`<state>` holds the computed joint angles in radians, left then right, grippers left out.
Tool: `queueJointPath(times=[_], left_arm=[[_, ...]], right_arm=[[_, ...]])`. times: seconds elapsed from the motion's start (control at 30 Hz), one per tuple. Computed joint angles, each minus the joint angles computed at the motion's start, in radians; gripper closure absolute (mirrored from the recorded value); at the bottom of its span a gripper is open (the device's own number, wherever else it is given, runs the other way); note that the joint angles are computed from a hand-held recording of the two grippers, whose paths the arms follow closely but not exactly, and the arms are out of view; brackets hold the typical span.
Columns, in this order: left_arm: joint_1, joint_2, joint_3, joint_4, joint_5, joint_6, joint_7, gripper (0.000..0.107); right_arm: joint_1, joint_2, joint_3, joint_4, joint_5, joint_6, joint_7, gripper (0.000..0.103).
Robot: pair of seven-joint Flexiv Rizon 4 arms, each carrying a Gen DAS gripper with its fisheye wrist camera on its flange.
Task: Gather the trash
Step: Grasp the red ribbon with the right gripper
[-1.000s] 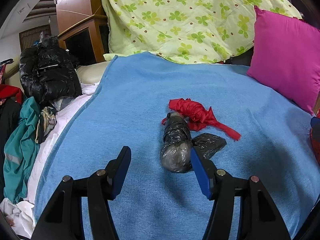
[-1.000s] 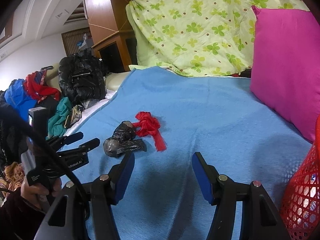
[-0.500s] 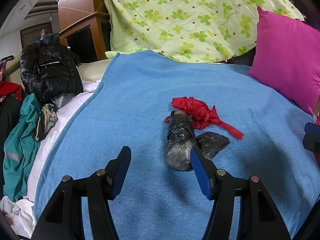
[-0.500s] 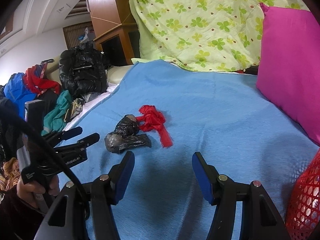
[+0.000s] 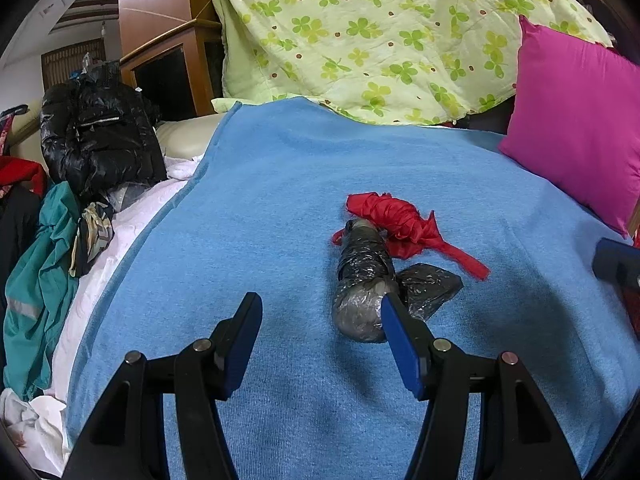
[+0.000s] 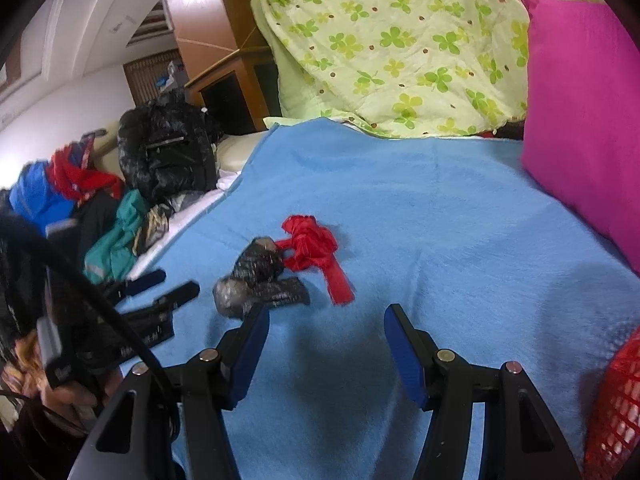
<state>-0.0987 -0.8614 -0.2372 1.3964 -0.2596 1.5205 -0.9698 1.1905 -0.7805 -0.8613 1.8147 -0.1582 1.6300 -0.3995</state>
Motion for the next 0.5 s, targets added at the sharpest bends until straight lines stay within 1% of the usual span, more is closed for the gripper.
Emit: queueJointPath(times=[0.07, 0.17, 0.27, 0.37, 0.5], left_arm=[[0.008, -0.003, -0.010, -0.009, -0.009, -0.019, -0.001, 0.044], [0.024, -0.011, -0.027, -0.027, -0.035, -0.059, -0.004, 0.044], [0.016, -0.029, -0.009, -0.071, -0.056, -0.107, -0.021, 0.044], [0.002, -0.047, 0.015, -0.112, -0.060, -0.137, -0.033, 0.044], [0.009, -0.060, 0.002, -0.137, -0.074, -0.173, -0.027, 0.044]], right_arm=[[-0.046, 0.001, 0.041, -0.030, 0.002, 0.001, 0.003, 0.039], [-0.140, -0.001, 0.123, -0.086, -0.001, 0.019, 0.004, 0.039], [-0.250, -0.014, 0.226, -0.159, -0.007, 0.027, 0.002, 0.039], [-0.367, -0.038, 0.341, -0.256, -0.031, 0.009, -0.005, 0.039], [-0.516, -0.102, 0.495, -0.421, -0.084, -0.042, -0.017, 0.040]])
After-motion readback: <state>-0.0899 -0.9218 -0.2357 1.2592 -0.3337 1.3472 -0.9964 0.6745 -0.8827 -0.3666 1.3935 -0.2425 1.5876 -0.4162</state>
